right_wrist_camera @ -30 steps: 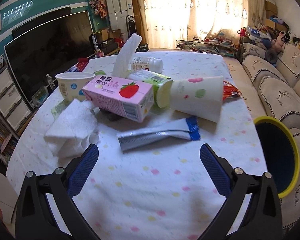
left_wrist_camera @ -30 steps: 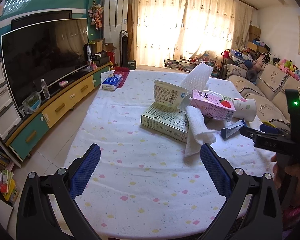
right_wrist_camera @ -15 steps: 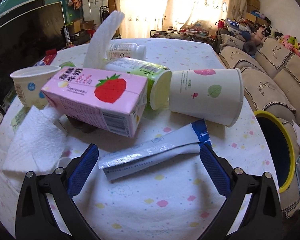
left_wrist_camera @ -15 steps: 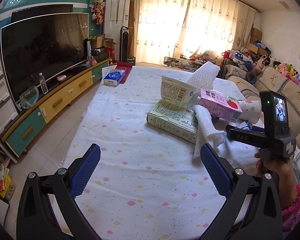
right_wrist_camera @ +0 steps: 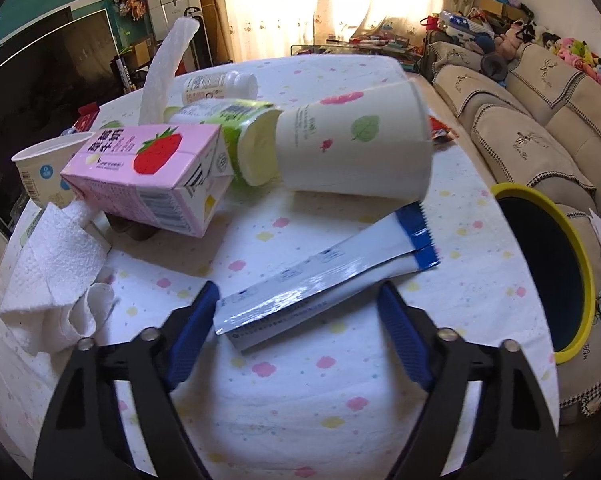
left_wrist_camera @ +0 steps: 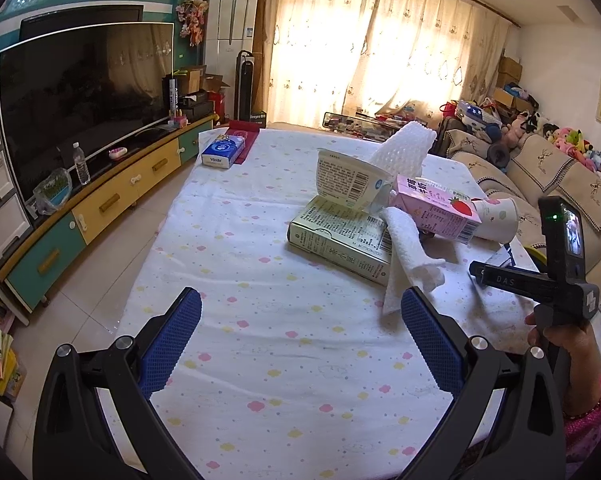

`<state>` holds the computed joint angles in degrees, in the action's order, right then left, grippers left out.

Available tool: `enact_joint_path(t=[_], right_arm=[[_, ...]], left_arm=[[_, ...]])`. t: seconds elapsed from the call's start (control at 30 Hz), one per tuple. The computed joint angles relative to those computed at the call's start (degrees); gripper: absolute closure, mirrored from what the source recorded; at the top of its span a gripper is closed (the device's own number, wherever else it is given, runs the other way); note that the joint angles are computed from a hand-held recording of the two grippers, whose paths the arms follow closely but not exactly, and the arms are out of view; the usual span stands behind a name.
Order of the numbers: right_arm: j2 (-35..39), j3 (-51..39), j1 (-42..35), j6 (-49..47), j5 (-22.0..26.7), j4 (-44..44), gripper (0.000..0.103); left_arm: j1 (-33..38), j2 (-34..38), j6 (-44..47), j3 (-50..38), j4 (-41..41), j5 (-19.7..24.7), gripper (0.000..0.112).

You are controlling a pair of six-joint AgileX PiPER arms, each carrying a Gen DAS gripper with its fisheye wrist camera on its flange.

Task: Collect trash

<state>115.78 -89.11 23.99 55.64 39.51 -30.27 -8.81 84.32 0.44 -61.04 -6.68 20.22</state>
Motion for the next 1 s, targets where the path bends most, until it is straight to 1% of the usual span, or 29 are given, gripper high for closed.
enact_joint_path(t=[0.03,0.07,0.1,0.17,0.23,0.27,0.37,0.43,0.47,0.53,0.57,0.6,0.63,0.67,0.7,0.73,0.83,0.87,0.9,0.93,0.97,1.0], right_arm=[[0.0,0.1,0.2,1.1,-0.2,-1.2,0.037],[-0.6,1.0,0.0,1.9,-1.0,-1.5,0.049],[-1.1,1.9,-0.2,2.4,-2.1,-1.4,0.056],[-2.2,3.4,-1.0,2.3,-3.9,0.0,0.083],[-3.4,5.2,-2.0,0.7,-5.6,2.4,0.094],[-4.3,6.5,-2.5,-0.3,-6.8,3.6,0.098],[-7.4,11.6,-3.3,-2.1,-10.0,4.9,0.103],[-9.8,15.0,-4.3,-5.2,-12.6,7.8,0.103],[-10.7,15.9,-4.5,-6.2,-13.0,8.4,0.103],[-12.5,17.5,-4.5,-8.1,-14.3,7.6,0.103],[-12.9,17.8,-4.3,-8.0,-14.2,6.6,0.098],[-13.1,17.8,-4.5,-7.7,-14.7,6.2,0.09],[-12.9,17.2,-4.8,-7.7,-14.3,6.3,0.056],[-12.4,16.2,-4.6,-7.1,-13.5,5.8,0.034],[-11.7,15.1,-4.1,-4.8,-13.3,3.1,0.032],[-10.9,14.1,-3.5,-2.4,-12.5,0.0,0.032],[-7.0,8.5,-2.5,-0.6,-9.4,-0.9,0.033],[-5.4,6.2,-2.1,1.5,-7.2,-2.7,0.033],[-3.2,3.0,-1.4,3.5,-3.9,-4.8,0.033],[-1.3,0.4,-1.1,4.3,-1.8,-5.4,0.033],[0.3,-1.9,-1.2,3.8,-0.3,-4.8,0.033],[1.8,-3.9,-1.8,2.5,0.5,-3.5,0.036]], left_arm=[[0.1,0.0,0.2,0.0,-0.2,0.0,0.014],[0.2,0.1,0.4,-0.1,-0.5,0.0,0.014],[0.7,0.2,1.5,0.0,-1.7,0.0,0.014],[1.0,0.5,2.5,-0.1,-3.0,0.0,0.014],[1.0,0.7,2.8,0.0,-3.4,0.0,0.014],[0.9,0.8,2.7,0.1,-3.2,-0.1,0.014],[0.7,0.9,2.4,0.3,-2.7,-0.2,0.014],[0.7,1.0,2.5,0.2,-2.8,-0.2,0.014],[0.6,1.1,2.4,0.2,-2.7,-0.3,0.014],[0.5,1.1,2.4,0.2,-2.7,-0.3,0.014],[0.3,1.2,2.1,0.2,-2.5,-0.4,0.014],[0.0,1.2,1.8,0.3,-2.2,-0.5,0.014],[-0.3,1.4,1.5,0.2,-1.8,-0.6,0.014],[-0.6,1.4,1.2,0.3,-1.5,-0.7,0.014],[-0.9,1.4,0.9,0.3,-1.3,-0.7,0.014],[-1.1,1.5,0.6,0.2,-0.9,-0.6,0.014],[-1.8,1.8,-1.3,0.1,1.2,-0.6,0.014],[-1.8,1.9,-1.3,0.0,1.1,-0.7,0.014],[-1.8,1.8,-1.2,0.1,1.0,-0.7,0.014],[-1.7,1.9,-1.1,0.2,0.8,-0.8,0.014],[-1.7,2.0,-1.1,0.1,0.8,-0.8,0.014],[-1.5,2.1,-0.6,0.0,0.2,-0.6,0.014]])
